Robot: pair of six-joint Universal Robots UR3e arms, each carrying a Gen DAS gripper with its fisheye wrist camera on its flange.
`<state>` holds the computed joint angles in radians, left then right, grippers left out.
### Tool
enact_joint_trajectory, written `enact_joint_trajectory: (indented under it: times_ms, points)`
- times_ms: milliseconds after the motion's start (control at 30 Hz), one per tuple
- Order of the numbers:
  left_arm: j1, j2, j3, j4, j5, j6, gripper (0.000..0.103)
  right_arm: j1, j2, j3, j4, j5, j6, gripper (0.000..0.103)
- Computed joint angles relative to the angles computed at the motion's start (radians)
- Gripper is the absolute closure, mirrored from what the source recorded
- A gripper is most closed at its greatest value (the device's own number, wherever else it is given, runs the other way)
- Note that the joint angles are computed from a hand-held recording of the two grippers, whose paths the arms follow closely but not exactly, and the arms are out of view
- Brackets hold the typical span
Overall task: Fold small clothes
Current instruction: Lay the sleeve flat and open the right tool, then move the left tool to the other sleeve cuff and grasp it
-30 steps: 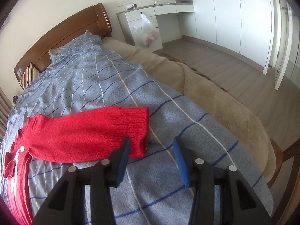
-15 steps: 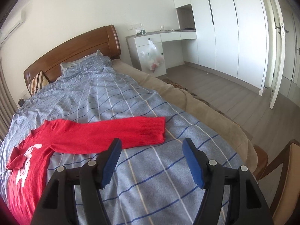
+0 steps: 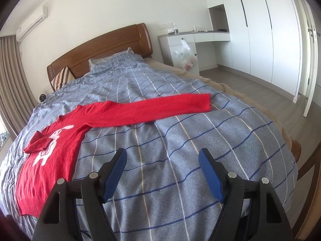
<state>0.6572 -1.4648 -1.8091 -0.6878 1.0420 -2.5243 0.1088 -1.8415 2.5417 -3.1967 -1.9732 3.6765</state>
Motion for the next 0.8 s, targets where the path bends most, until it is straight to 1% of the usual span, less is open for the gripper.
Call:
enact_joint_trajectory:
  times_ms: [67,167,267,333,400,433,467,533,633,700,767,800]
  points:
    - [-0.060,-0.077,0.095,-0.012,0.007,0.032,0.001,0.035,0.038,-0.020,-0.006,-0.016,0.002,0.028]
    - [-0.184,-0.201,0.219,-0.026,0.066,0.101,0.001,0.059,0.077,-0.047,-0.008,-0.028,-0.015,0.028]
    - [-0.298,-0.316,0.320,-0.050,0.085,0.219,0.001,0.081,0.107,-0.064,-0.015,-0.040,-0.025,0.028]
    - [-0.379,-0.401,0.382,-0.046,0.133,0.314,0.001,0.077,0.113,-0.068,-0.011,-0.026,-0.027,0.028]
    - [-0.452,-0.490,0.426,0.019,0.212,0.376,0.002,0.073,0.112,-0.066,-0.010,-0.015,-0.027,0.028]
    - [-0.482,-0.541,0.472,0.021,0.252,0.396,0.007,0.071,0.110,-0.063,-0.011,-0.011,-0.027,0.028]
    - [-0.506,-0.589,0.525,0.003,0.290,0.409,0.017,0.070,0.110,-0.063,-0.012,-0.011,-0.025,0.028]
    - [-0.540,-0.689,0.649,-0.053,0.354,0.421,0.025,0.062,0.107,-0.057,-0.016,-0.004,-0.019,0.028]
    - [-0.561,-0.790,0.774,-0.118,0.398,0.425,0.027,0.034,0.101,-0.042,-0.021,0.028,-0.010,0.028]
    - [-0.565,-0.824,0.806,-0.138,0.415,0.450,0.033,0.007,0.094,-0.031,-0.021,0.057,-0.009,0.028]
    - [-0.577,-0.861,0.840,-0.141,0.433,0.467,0.043,-0.009,0.093,-0.025,-0.022,0.076,-0.004,0.028]
    - [-0.579,-0.880,0.863,-0.143,0.435,0.463,0.045,-0.011,0.093,-0.024,-0.023,0.079,-0.002,0.028]
